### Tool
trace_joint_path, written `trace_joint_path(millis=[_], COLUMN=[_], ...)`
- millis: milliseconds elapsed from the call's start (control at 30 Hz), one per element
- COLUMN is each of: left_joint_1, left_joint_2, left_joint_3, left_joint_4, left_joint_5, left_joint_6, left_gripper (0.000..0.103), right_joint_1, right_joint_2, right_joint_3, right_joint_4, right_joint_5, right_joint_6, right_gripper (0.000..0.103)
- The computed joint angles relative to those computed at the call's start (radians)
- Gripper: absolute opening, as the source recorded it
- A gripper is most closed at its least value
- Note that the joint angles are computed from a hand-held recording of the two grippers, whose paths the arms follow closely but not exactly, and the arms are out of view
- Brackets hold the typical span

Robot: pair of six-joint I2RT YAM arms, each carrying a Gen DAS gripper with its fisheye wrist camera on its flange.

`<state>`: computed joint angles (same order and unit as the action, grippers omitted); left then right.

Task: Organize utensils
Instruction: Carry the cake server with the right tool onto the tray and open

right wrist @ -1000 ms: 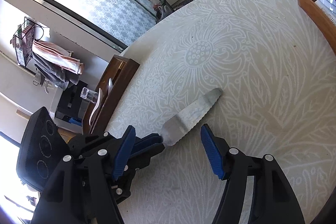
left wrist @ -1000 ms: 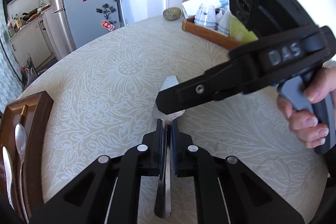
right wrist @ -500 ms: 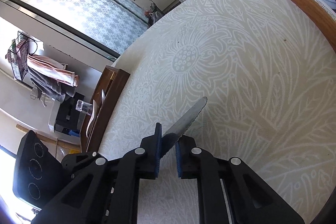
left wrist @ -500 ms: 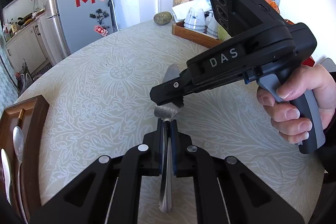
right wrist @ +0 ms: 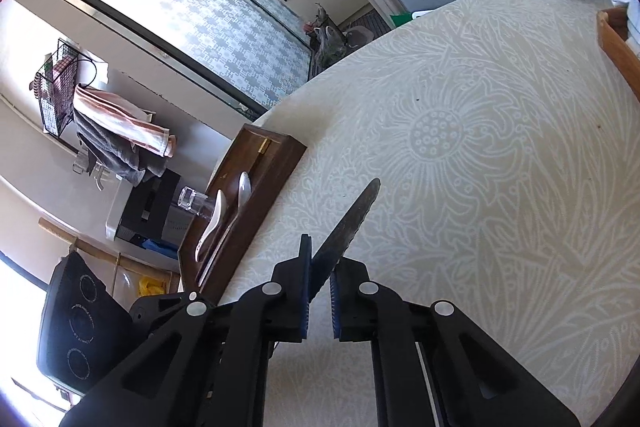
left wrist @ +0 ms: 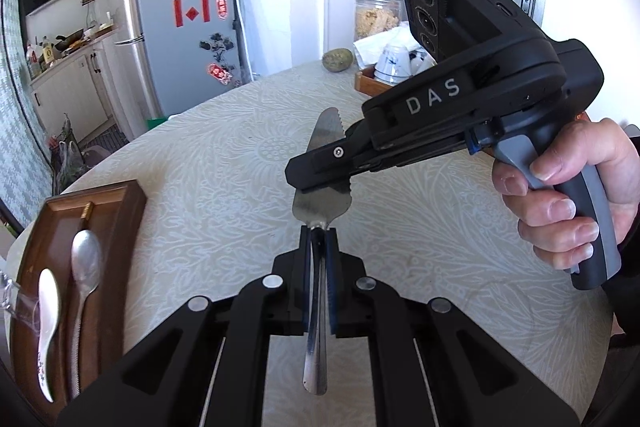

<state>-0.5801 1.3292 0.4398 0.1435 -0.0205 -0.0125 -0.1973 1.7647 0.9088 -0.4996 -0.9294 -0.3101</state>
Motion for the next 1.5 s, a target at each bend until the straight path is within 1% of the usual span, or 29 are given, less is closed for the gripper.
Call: trace_joint_path(millis=[133, 300, 400, 600, 733, 800, 933, 1033, 1100, 1333, 1500], left_joint_1=[0.072, 0.181, 0.292, 0.513, 0.641, 0.667, 0.735, 0.761, 0.773, 0.816, 0.780], left_joint_2=[-0.103, -0.200, -0.273, -0.325, -0.304, -0.310, -0.286, -0.271, -0.260, -0.206, -0.175], left_joint_3=[-0.048, -0.079, -0.092, -0.094, -0.083, -0.080, -0.054, -0.039, -0.044, -0.059, -0.061], left_joint_4=[-0.044, -0.106, -0.166, -0.227, -0.247, -0.263, -0.288, -0.301, -0.294, -0.261, -0.227], left_joint_5=[0.029, 0.074, 0.135, 0.246, 0.333, 0.323, 0.348, 0.340, 0.332, 0.361, 0.318], left_joint_6=[0.024, 0.069, 0.123, 0.224, 0.280, 0.301, 0.341, 0.369, 0.377, 0.400, 0.385], left_gripper=[0.008, 0.008, 0.008, 0.007, 0.008, 0.008, 0.008, 0.008, 0.008, 0.008, 0.008], right_joint_1=[0.091, 0.188, 0.266, 0.410, 0.488, 0.512, 0.548, 0.574, 0.586, 0.597, 0.593], right_joint_2=[-0.038, -0.045, -0.037, 0.020, 0.078, 0.111, 0.160, 0.193, 0.210, 0.246, 0.275], right_joint_3=[-0.022, -0.013, 0.009, 0.085, 0.138, 0.166, 0.217, 0.252, 0.264, 0.263, 0.278], right_joint_4=[0.066, 0.122, 0.165, 0.234, 0.278, 0.290, 0.305, 0.313, 0.316, 0.337, 0.324], right_joint_5=[0.022, 0.040, 0.056, 0.086, 0.108, 0.104, 0.089, 0.094, 0.101, 0.104, 0.107], right_joint_6=[0.083, 0.166, 0.234, 0.349, 0.410, 0.430, 0.465, 0.483, 0.485, 0.485, 0.481], right_gripper=[0.008, 0.008, 0.008, 0.008, 0.007, 0.007, 0.007, 0.007, 0.007, 0.007, 0.009])
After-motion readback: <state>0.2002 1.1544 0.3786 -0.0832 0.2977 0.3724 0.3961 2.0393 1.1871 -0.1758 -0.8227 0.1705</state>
